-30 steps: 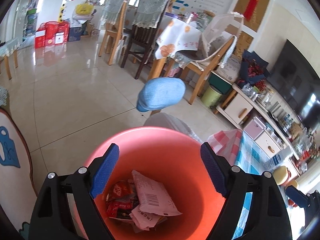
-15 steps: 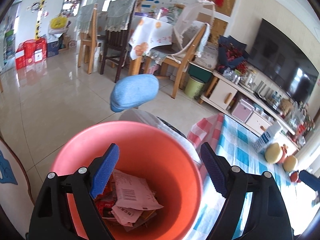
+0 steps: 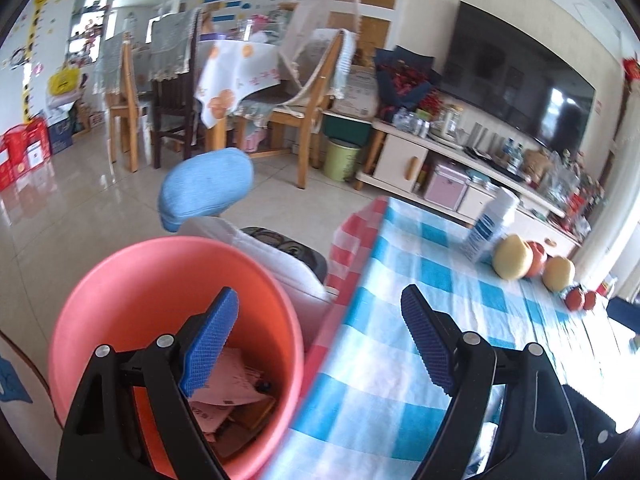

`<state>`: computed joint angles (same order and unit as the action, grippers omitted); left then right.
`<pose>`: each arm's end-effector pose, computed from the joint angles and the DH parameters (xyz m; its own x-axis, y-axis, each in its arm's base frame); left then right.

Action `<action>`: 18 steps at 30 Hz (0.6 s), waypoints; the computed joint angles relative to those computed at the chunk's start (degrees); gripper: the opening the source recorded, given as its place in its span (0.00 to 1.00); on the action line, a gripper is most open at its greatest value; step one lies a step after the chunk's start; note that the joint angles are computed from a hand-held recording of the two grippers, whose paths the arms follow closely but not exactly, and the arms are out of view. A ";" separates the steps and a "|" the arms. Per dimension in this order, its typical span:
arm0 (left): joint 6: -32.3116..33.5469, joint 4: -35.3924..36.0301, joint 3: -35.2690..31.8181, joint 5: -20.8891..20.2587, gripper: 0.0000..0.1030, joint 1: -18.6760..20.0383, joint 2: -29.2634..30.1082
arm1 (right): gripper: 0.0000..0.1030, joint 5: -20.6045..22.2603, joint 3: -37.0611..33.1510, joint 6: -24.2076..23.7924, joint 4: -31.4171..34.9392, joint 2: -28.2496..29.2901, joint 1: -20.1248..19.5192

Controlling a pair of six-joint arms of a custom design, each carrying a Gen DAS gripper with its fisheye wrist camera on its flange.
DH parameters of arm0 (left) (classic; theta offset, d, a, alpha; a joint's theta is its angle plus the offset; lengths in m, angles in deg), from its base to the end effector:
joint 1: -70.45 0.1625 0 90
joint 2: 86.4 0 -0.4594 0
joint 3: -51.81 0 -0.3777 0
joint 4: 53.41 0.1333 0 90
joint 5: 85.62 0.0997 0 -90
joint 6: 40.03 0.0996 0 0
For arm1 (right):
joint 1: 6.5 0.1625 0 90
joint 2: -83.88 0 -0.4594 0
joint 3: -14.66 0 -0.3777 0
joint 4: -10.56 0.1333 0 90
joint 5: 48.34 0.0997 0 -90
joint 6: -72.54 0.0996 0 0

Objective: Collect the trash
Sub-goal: 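Move both open tools back over the table toward the last trash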

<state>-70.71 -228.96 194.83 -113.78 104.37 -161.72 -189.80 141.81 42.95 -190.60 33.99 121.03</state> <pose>-0.1829 -0.3894 0.2433 -0.8224 -0.0639 -0.5653 0.4305 0.5797 -0.6918 0.3465 -0.3601 0.1496 -0.4111 -0.3542 0.8400 -0.8149 0.5558 -0.1644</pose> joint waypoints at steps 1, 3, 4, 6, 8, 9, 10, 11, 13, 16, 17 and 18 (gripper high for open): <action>-0.01 0.01 -0.07 -0.35 0.81 -0.33 0.50 | 0.86 -0.24 0.48 -0.13 -0.48 -0.41 -0.13; 0.22 -0.13 -0.08 -1.14 0.81 -0.98 1.31 | 0.86 -0.49 1.45 -0.05 -1.13 -1.48 -0.49; 0.50 -0.36 -0.08 -1.43 0.81 -1.48 2.03 | 0.86 -0.61 2.03 -0.09 -1.64 -2.09 -0.67; 0.79 -0.21 -0.33 -1.73 0.81 -2.19 3.08 | 0.86 -0.74 3.07 -0.26 -2.52 -3.15 -1.04; 0.87 0.37 -0.51 -2.09 0.81 -2.92 4.15 | 0.86 -0.70 4.31 -0.40 -3.17 -4.42 -1.54; 0.80 0.71 -0.58 -2.28 0.81 -3.27 4.52 | 0.86 -0.68 4.87 -0.55 -3.53 -4.96 -1.81; 0.81 0.96 -0.63 -2.51 0.81 -3.60 4.93 | 0.86 -0.54 5.53 -0.35 -3.43 -5.82 -2.18; 0.76 1.24 -0.66 -2.74 0.81 -3.94 5.31 | 0.86 -0.43 6.07 -0.06 -3.23 -6.57 -2.47; 0.61 1.89 -0.75 -3.17 0.81 -4.64 6.05 | 0.86 -0.46 7.43 0.17 -3.45 -8.38 -3.28; 1.09 2.76 -1.12 -3.73 0.81 -5.49 7.42 | 0.86 -0.14 9.00 0.78 -3.38 -10.90 -4.50; 0.94 3.31 -1.19 -3.81 0.81 -5.83 7.72 | 0.86 0.15 9.54 1.19 -3.20 -11.82 -4.94; 0.94 3.74 -1.23 -4.00 0.81 -6.06 7.84 | 0.86 0.59 10.15 1.68 -2.92 -12.97 -5.47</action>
<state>-69.77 -225.22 193.60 -117.78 98.32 -153.88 -189.21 151.96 44.63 -193.51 21.02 115.56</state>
